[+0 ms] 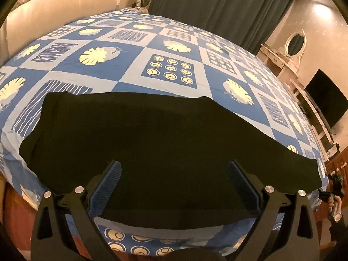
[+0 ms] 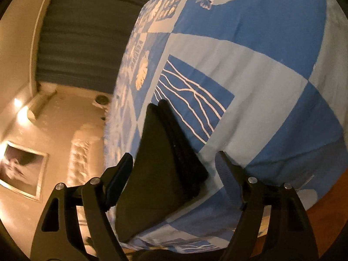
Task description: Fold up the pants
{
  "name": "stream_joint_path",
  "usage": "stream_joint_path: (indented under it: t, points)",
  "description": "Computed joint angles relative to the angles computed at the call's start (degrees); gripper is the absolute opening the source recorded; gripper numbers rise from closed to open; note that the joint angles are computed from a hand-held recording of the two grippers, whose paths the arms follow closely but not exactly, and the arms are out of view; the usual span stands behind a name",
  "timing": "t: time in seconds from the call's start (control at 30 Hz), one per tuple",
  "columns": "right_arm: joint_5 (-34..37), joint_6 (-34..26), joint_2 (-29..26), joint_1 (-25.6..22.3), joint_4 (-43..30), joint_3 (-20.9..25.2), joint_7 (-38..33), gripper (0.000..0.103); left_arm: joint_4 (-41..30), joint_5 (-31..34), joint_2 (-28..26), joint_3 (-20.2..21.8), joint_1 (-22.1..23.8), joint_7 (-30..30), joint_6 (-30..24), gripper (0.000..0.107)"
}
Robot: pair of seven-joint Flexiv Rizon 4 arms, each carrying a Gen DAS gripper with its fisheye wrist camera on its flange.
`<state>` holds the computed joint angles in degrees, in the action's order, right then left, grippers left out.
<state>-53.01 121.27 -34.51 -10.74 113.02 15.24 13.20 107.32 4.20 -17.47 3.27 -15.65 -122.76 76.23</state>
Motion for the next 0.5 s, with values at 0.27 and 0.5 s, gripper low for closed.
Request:
stream_joint_path:
  t: [0.27,0.5]
  points:
    - [-7.1,1.2,-2.6,-0.7,-3.8,0.3,4.0,0.079,-0.4,1.0,-0.1,0.1,-0.3,-0.3,-0.9,0.097]
    - [-7.8,2.4,-3.0,1.7,-4.8,-2.4,5.4,0.079,-0.6,1.7,-0.2,0.4,-0.6,-0.7,-1.7,0.097]
